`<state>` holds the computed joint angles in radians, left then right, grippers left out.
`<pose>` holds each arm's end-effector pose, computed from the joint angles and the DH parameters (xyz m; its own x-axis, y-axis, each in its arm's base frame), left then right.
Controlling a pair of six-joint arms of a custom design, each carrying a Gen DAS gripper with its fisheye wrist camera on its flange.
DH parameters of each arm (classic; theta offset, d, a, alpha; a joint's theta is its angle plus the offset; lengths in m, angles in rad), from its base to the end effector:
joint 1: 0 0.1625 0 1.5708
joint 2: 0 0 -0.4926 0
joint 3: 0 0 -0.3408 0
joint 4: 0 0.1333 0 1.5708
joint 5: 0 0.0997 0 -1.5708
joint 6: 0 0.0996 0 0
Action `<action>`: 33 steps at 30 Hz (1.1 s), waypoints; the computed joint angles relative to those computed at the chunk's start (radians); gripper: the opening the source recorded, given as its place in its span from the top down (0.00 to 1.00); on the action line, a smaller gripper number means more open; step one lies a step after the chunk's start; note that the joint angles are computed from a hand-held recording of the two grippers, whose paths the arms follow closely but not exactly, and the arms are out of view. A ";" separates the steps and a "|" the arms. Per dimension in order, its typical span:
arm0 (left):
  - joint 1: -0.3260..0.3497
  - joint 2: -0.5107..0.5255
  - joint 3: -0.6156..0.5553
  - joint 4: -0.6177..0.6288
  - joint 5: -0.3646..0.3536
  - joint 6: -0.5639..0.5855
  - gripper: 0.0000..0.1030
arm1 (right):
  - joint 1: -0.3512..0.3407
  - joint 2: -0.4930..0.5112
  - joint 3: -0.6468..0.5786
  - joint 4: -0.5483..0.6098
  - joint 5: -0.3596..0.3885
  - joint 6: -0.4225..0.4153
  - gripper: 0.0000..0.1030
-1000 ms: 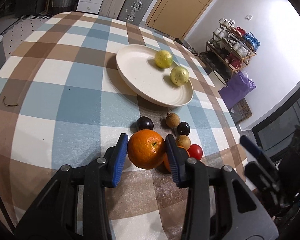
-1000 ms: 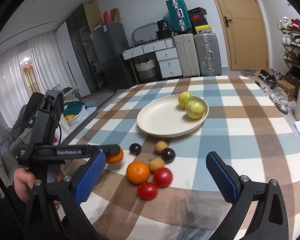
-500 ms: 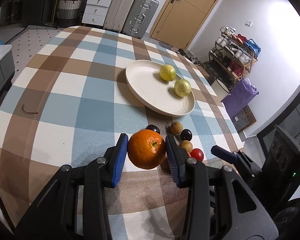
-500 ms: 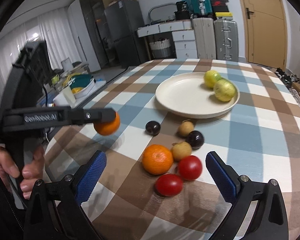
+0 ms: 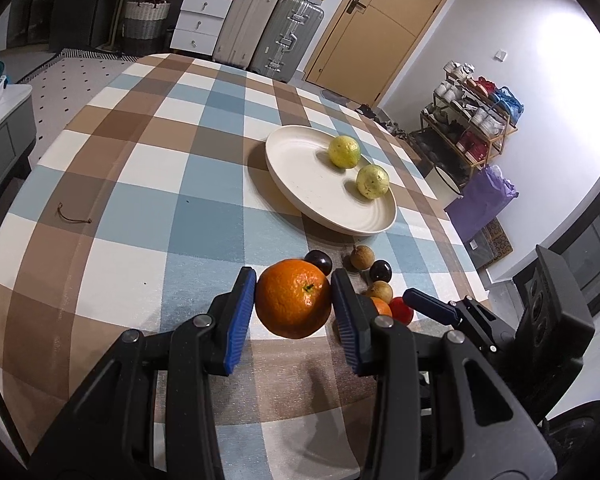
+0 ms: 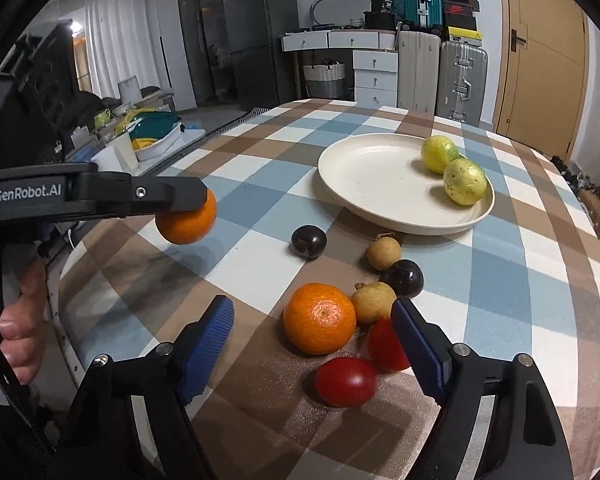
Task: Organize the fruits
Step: 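Carry both oranges over the cream plate beside the citrus fruits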
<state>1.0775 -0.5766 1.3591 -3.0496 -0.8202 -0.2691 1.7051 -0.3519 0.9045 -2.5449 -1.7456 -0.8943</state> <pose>-0.1911 -0.7804 0.1988 -0.9172 -0.2173 -0.3339 0.1239 0.6411 -0.7574 0.2332 -0.8601 0.1047 -0.5217 -0.7435 0.4184 -0.8449 0.5183 -0.1324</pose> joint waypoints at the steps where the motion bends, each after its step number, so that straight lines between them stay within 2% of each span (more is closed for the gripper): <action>1: -0.001 -0.002 0.005 -0.005 0.002 0.002 0.65 | 0.002 0.003 0.001 -0.010 -0.010 -0.010 0.21; 4: -0.004 -0.001 0.004 -0.010 0.012 0.013 0.65 | 0.008 0.012 0.012 -0.056 -0.042 -0.055 0.28; 6: -0.004 0.000 0.001 -0.006 0.016 0.014 0.65 | 0.011 0.017 0.013 -0.065 -0.054 -0.078 0.38; 7: -0.005 0.000 0.003 -0.007 0.019 0.012 0.65 | 0.013 0.020 0.009 -0.062 -0.063 -0.085 0.50; 8: -0.004 0.001 -0.001 -0.004 0.020 0.011 0.65 | 0.015 0.022 0.011 -0.071 -0.077 -0.089 0.57; 10: -0.003 0.002 -0.004 -0.002 0.021 0.009 0.65 | 0.018 0.029 0.008 -0.094 -0.095 -0.099 0.61; 15: -0.005 0.003 -0.005 -0.005 0.030 0.017 0.65 | 0.006 0.021 -0.007 -0.045 -0.053 -0.065 0.63; 19: -0.007 0.008 -0.016 0.004 0.034 0.028 0.65 | 0.001 0.009 0.008 -0.052 -0.024 -0.051 0.63; 22: -0.009 0.014 -0.029 0.012 0.037 0.040 0.65 | -0.001 0.007 -0.015 0.004 -0.002 -0.022 0.63; 33: -0.004 0.051 -0.141 0.099 0.034 0.089 0.65 | -0.010 -0.013 -0.045 0.048 0.103 0.028 0.63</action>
<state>1.0735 -0.5254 1.2177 -2.9505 -0.7860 -0.1803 1.6951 -0.3653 0.8595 -2.4967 -1.6429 -0.8664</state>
